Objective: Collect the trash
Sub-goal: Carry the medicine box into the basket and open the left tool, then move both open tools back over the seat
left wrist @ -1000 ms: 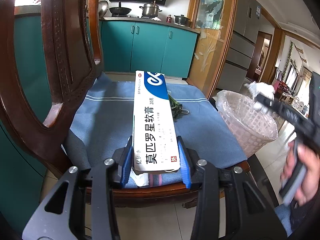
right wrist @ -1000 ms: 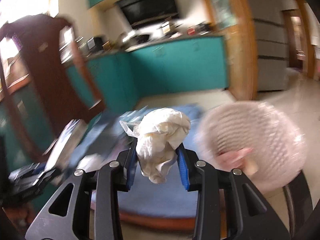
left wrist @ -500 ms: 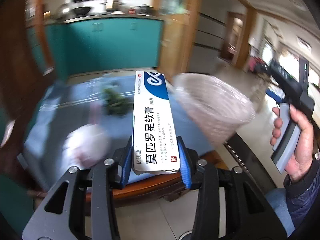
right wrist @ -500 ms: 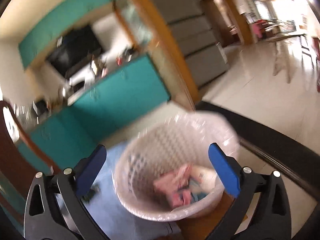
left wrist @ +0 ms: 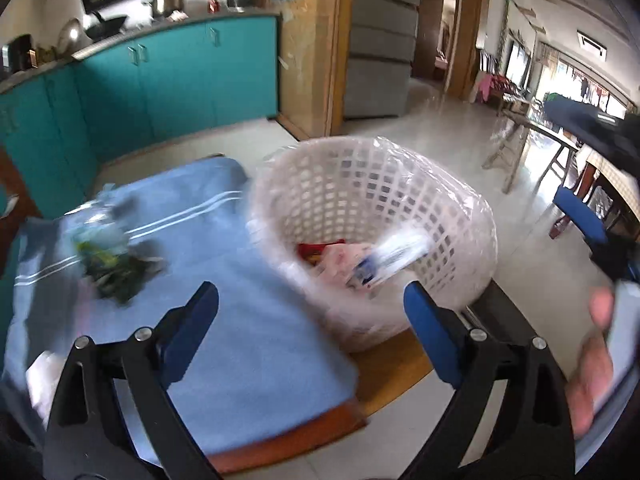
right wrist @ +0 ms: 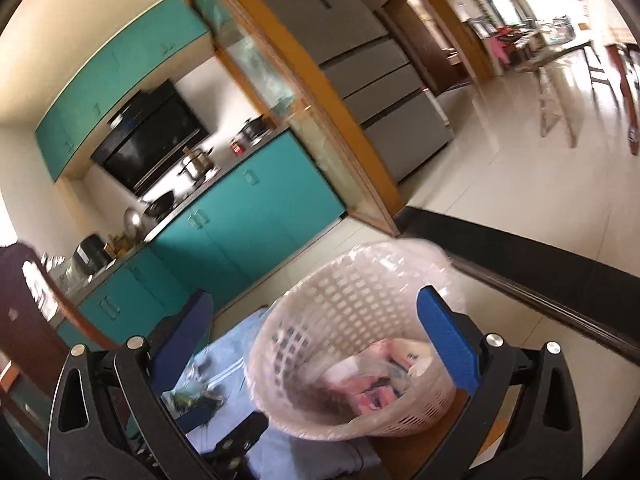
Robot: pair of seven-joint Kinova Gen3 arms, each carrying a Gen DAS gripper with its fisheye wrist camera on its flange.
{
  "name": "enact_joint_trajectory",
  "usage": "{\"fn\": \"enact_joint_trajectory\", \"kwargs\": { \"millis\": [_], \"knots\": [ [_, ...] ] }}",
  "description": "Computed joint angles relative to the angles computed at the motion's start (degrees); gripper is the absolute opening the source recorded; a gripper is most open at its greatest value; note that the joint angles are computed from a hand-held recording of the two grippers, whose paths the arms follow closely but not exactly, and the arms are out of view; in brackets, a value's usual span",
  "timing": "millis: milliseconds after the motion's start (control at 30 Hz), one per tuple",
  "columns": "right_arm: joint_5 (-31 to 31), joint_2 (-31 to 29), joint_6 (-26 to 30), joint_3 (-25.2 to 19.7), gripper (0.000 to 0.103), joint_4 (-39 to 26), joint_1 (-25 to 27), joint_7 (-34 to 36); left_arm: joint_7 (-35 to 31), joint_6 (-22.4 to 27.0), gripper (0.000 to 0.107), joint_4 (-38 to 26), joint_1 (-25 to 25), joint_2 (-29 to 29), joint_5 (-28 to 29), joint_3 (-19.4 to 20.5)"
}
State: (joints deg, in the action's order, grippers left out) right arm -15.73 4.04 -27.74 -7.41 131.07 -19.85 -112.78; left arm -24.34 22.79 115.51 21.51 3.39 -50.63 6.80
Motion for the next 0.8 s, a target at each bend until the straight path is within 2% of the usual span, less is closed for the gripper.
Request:
{"fn": "enact_joint_trajectory", "kwargs": {
  "millis": [67,100,167,200,300,400,667,733,800],
  "knots": [
    [4.36,0.73,2.99,-5.31,0.1,-1.56,4.71,-0.35,4.66,0.81,0.094,4.2,-3.47,-4.31,-4.66,3.96],
    [5.46,0.85,3.81,-7.54,0.1,-1.91,6.61,-0.17,6.99,1.99,0.095,6.57,-4.02,-6.96,-6.51,4.47],
    [5.55,1.55,7.21,-10.18,0.1,-3.86,7.23,2.75,11.65,4.73,0.097,11.21,-4.04,-12.27,-9.57,4.37],
    [4.19,1.79,9.1,-10.17,0.1,-4.78,5.94,5.08,13.98,4.98,0.097,13.02,-5.63,-14.93,-10.22,5.14],
    [0.97,1.62,11.75,-6.73,0.1,-5.93,-1.71,12.07,20.97,6.58,0.098,18.94,-11.86,-22.34,-13.03,9.12],
    [-1.63,1.11,11.83,-3.34,0.1,-5.64,-9.67,19.06,23.25,8.62,0.099,22.13,-10.69,-26.64,-12.88,6.42],
    [-17.36,2.01,10.22,9.45,0.1,-5.76,-30.91,37.7,20.05,5.81,0.099,24.16,-17.12,-27.59,-10.09,6.92],
    [-21.15,2.14,9.94,11.1,0.1,-5.98,-33.81,42.36,18.53,4.52,0.099,24.47,-17.9,-28.27,-8.3,6.1],
    [-25.1,2.09,10.11,9.6,0.1,-6.29,-32.98,46.34,16.51,3.98,0.099,24.51,-18.37,-28.65,-6.52,6.19]
  ]
}}
